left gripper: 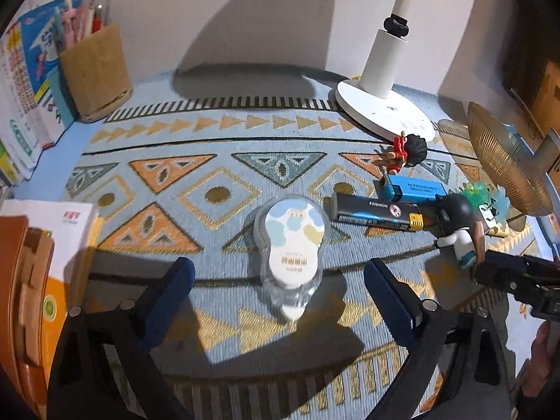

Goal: Organize rigid objects
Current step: 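Grasp white cow-print tape dispenser with left tool while right tool grasps pink round case, then carry the dispenser with left tool while right tool carries the pink case to the bowl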

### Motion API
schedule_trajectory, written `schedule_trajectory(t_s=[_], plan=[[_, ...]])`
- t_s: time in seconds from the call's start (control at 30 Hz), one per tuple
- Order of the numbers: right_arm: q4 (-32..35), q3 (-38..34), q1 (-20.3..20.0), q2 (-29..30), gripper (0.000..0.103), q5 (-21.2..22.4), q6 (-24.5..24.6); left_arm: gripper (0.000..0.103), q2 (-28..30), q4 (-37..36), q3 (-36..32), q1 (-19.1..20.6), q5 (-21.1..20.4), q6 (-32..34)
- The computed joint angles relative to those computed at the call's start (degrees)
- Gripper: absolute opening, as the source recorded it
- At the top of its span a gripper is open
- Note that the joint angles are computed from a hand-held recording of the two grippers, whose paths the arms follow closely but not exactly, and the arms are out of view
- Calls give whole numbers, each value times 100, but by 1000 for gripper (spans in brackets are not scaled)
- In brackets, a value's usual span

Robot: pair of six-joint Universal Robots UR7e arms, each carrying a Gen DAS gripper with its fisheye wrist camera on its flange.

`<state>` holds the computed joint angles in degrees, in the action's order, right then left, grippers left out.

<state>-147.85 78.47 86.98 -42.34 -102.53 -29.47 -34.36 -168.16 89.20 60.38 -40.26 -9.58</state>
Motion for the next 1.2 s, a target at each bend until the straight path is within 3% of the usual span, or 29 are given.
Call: schedule_trajectory(t_s=[0.03, 0.1, 0.13, 0.2, 0.37, 0.53, 0.7, 0.87, 1.0, 1.13, 1.2], plan=[[14, -35, 5, 28, 49, -6, -27, 80, 26, 58, -62, 14, -45, 38], [71, -76, -5, 57, 43, 158, -121, 71, 90, 122, -165, 18, 3, 95], [115, -79, -15, 61, 40, 243, -160, 58, 95, 112, -177, 19, 9, 124], [-49, 7, 6, 61, 38, 203, -321, 42, 98, 31, -175, 14, -14, 215], [-204, 308, -6, -138, 35, 296, -625, 42, -18, -293, 107, -56, -176, 165], [-593, 921, -56, -686, 35, 347, -945, 42, -254, -1039, 758, -373, -328, 57], [-1172, 1586, -80, -1337, 35, -122, -1543, 42, -426, -1591, 1411, -809, -437, -279], [-2050, 2189, -147, -1674, 35, -831, -2722, 42, -351, -1801, 1812, -1162, -511, -763], [-2022, 2396, -320, -1686, 35, -1136, -3285, 42, -180, -1737, 1886, -1325, -408, -1052], [-2537, 2669, -445, -1608, 35, -1015, -3730, 42, -11, -1714, 1898, -1423, -242, -1238], [-2480, 2698, -498, -1656, 35, -870, -3668, 42, 23, -1682, 1915, -1449, -196, -1351]])
